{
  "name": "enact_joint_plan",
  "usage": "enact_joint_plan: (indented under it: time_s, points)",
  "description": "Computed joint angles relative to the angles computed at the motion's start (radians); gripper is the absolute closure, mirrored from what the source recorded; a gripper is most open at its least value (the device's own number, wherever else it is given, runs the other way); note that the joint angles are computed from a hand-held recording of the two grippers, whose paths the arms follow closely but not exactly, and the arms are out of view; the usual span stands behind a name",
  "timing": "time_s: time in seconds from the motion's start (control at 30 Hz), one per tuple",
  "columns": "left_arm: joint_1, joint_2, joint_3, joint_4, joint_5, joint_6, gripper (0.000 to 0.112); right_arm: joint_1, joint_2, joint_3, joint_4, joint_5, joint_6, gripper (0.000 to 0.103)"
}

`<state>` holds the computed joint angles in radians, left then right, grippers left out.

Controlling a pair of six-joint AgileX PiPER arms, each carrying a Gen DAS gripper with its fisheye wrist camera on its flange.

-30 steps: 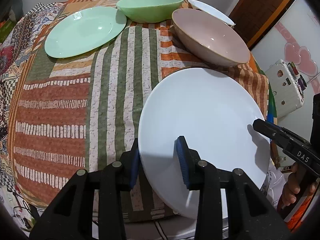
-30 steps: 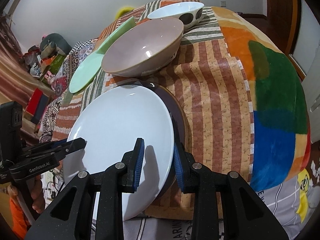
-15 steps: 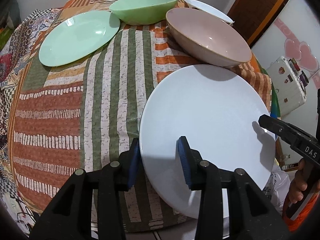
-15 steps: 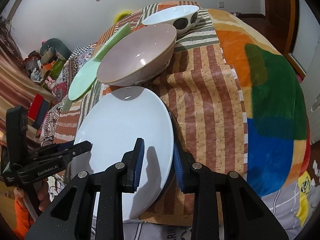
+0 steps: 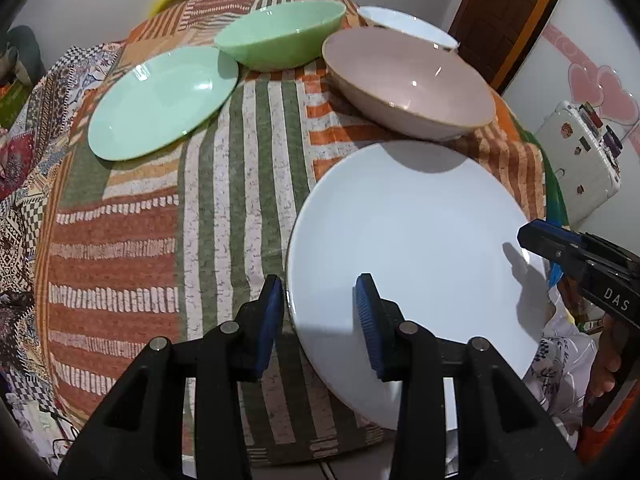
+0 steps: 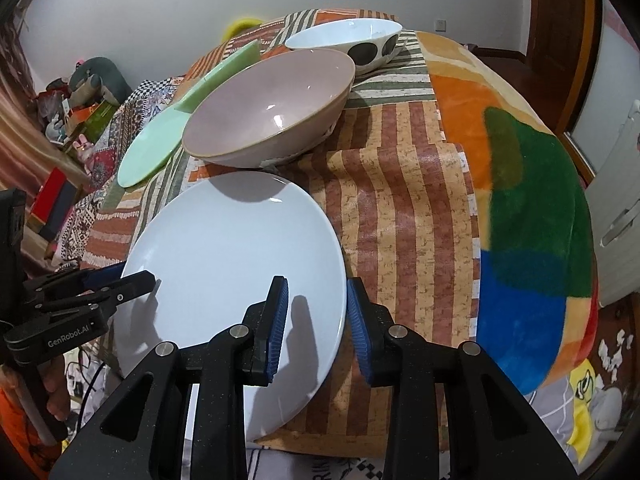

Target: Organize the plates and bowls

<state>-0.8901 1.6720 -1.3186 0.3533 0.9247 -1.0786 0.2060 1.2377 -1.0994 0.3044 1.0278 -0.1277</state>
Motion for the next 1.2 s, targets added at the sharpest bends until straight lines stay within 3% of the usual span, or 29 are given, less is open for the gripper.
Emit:
enact_joint_plan:
  time_s: [0.23, 0.37, 0.53, 0.63, 0.97, 1.2]
  points:
    - [-0.02, -0.13, 0.059, 0.078, 0.03, -0.068, 0.074, -0.011, -0.026, -0.052, 0.002, 0.02, 0.009, 0.073]
    - [-0.027, -0.202, 0.076, 0.128, 0.075, -0.112, 0.069, 0.005, -0.027, -0.089, 0.018, 0.014, 0.014, 0.059]
    - [-0.044, -0.283, 0.092, 0.248, 0.167, -0.196, 0.054, 0.077, 0.006, -0.169, -0.001, -0.004, 0.055, 0.052]
    - [-0.021, -0.334, 0.118, 0.284, 0.19, -0.211, 0.053, 0.138, 0.027, -0.216, -0.041, -0.024, 0.09, 0.044]
    - [0.19, -0.415, 0.194, 0.257, 0.117, -0.108, 0.052, 0.338, 0.152, -0.351, -0.152, -0.108, 0.19, 0.037]
    - [0.404, -0.404, 0.233, 0.141, -0.009, 0.069, 0.052, 0.418, 0.317, -0.497, -0.156, -0.109, 0.237, 0.037]
